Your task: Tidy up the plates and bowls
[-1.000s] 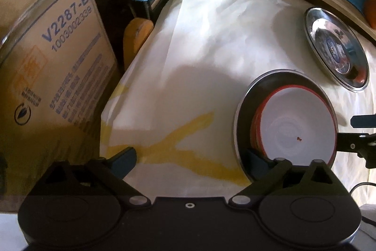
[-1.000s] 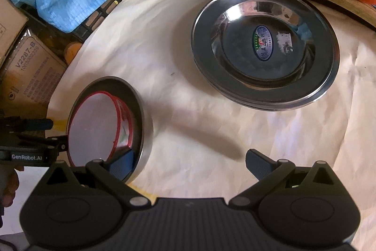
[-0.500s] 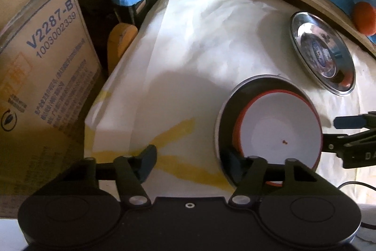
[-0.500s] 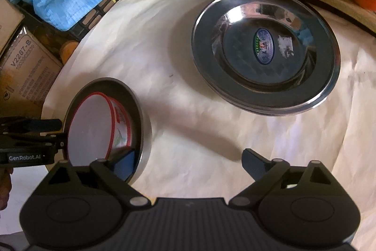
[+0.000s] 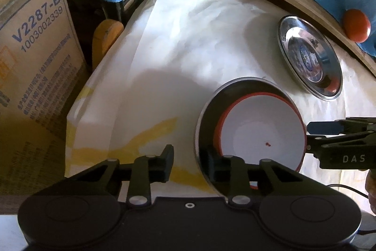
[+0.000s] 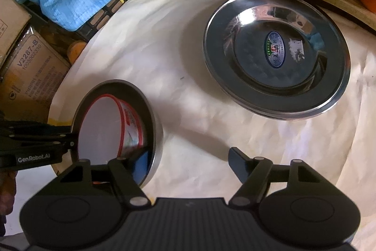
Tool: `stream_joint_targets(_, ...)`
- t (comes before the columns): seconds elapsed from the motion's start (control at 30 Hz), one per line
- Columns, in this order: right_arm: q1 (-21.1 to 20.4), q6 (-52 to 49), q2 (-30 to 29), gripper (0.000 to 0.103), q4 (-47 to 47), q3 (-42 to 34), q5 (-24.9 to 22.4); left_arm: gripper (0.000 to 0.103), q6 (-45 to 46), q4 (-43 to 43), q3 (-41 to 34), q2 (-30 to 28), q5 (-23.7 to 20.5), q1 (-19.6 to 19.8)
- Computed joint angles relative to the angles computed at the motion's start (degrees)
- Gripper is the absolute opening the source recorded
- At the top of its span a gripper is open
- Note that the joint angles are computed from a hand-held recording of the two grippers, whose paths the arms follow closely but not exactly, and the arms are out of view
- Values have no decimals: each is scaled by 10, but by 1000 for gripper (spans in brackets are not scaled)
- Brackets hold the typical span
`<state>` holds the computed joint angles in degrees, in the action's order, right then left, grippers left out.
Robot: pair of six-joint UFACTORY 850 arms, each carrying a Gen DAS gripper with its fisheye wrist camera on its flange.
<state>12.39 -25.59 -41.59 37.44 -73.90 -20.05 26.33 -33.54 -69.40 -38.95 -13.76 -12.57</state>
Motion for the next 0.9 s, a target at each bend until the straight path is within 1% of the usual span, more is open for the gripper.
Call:
stream_joint_targets(0.17,-2,-60,3,60,60,5,-4,18,19,-21,-1,0,-4,0)
stream_joint_targets(0.23,-5,-94,4,51,97,8,-11,17,21,-26,-2,0,-7,0)
stream_joint_targets(0.27,-6,-105,4,49,109,8,-13,16,21,-27,-2,1,-8,0)
stream_joint_targets(0.3,-6,-116,4,45,120,9,-15,16,20,-27,-2,1,-10,0)
stream_joint_targets(0.33,-7,-128,5,39,132,10,-17,15,22,-32,-3,1,-13,2)
stream_joint_targets(0.37,-8,-143,5,36,146,10,-21,12,28,-40,-3,1,-16,2)
stream_joint_targets(0.43,-10,-167,6,25,167,11,-29,9,32,-51,-5,0,-27,4)
stream_joint_targets(0.5,-9,-181,7,20,180,11,-33,8,15,-40,-8,0,-33,4)
stream_joint_targets(0.63,-12,-180,6,12,187,8,-45,8,-2,-24,-10,0,-36,3)
stream_joint_targets(0.8,-17,-165,1,11,204,5,-61,8,-40,2,-17,-3,-47,1)
stream_joint_targets(0.83,-18,-161,1,11,206,5,-64,8,-29,-13,-18,-4,-51,2)
stream_joint_targets(0.9,-22,-155,3,11,210,9,-67,8,-37,-13,-22,-8,-63,2)
